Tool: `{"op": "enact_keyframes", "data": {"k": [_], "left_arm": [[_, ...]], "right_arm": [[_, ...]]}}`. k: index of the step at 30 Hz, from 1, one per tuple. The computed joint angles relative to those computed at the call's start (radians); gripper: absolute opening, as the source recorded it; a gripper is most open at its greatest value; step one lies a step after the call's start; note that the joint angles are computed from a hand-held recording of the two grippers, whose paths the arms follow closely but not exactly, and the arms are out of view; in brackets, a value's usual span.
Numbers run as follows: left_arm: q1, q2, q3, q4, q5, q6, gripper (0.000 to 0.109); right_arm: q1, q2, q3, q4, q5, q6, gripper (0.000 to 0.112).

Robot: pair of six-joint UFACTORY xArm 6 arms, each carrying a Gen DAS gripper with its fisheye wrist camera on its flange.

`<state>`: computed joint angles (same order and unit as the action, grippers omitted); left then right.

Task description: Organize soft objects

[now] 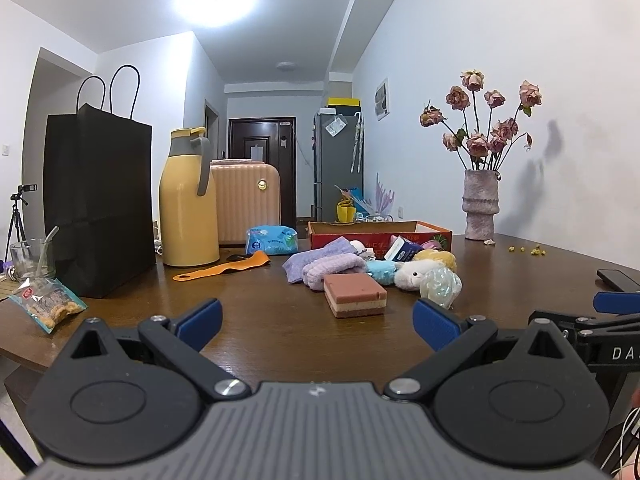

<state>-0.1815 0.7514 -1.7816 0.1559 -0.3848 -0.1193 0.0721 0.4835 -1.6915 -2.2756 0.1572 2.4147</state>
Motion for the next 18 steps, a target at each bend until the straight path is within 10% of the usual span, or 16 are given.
{"op": "enact_keyframes", "data": {"k": [18], "left_arm": [[0.001, -0.008, 0.012, 0.021, -0.003, -0.018, 0.103]], "right_arm": [[0.003, -0.006, 0.012, 0.018, 0.01, -0.024, 0.103]]}}
